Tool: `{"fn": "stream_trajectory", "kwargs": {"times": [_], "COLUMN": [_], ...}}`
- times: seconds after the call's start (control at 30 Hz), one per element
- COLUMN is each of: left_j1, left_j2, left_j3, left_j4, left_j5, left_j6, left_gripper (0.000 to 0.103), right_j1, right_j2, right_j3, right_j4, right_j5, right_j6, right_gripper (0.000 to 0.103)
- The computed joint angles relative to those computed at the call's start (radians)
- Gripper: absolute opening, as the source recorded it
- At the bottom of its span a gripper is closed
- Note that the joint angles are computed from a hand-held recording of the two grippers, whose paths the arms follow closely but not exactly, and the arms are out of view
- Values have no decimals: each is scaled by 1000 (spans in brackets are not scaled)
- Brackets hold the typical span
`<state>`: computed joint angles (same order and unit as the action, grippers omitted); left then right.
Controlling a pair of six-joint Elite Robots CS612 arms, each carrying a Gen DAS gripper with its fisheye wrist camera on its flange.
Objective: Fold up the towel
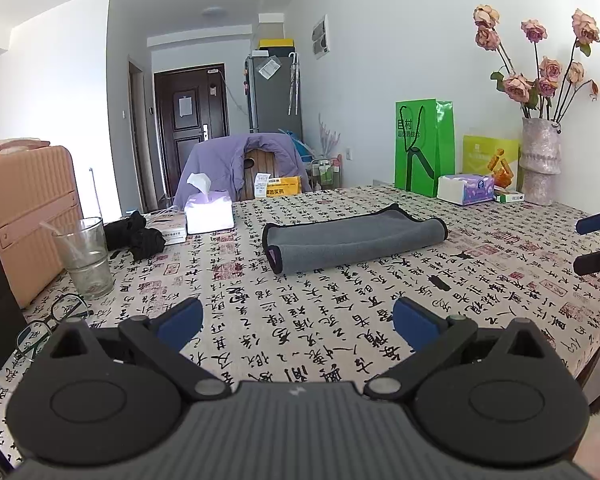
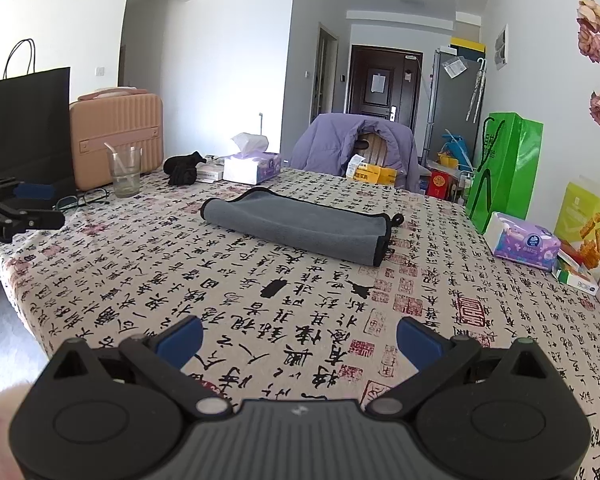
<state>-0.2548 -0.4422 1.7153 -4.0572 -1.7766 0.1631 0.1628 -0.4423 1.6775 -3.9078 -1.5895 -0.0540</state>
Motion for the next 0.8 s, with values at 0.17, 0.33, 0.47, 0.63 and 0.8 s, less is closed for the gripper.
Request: {"fn": "stream_trajectory", "kwargs": {"times": [0.17,0.33,0.47,0.63,0.8], "left_j1": [0,0,0,0,1], "left_j2": [0,2,2,2,2], "left_j3": [-1,-2,-2,-2,-3], "left_j4": [0,-2,-2,-2,-3], "left_j5": [-7,-8,-8,-8,-11], "left_j6": [2,2,0,1,-1], "left_gripper": [103,103,103,103,103], "right_j1": [0,1,1,2,2], "right_j2": [1,1,1,0,0], "right_j3": [0,0,1,1,1], "right_j4": [-3,-4,-4,-4,-5], "right_j5": [-1,-2,-3,-5,-5], "right_j6": [4,5,3,3,4], "right_gripper": [103,103,103,103,103]}}
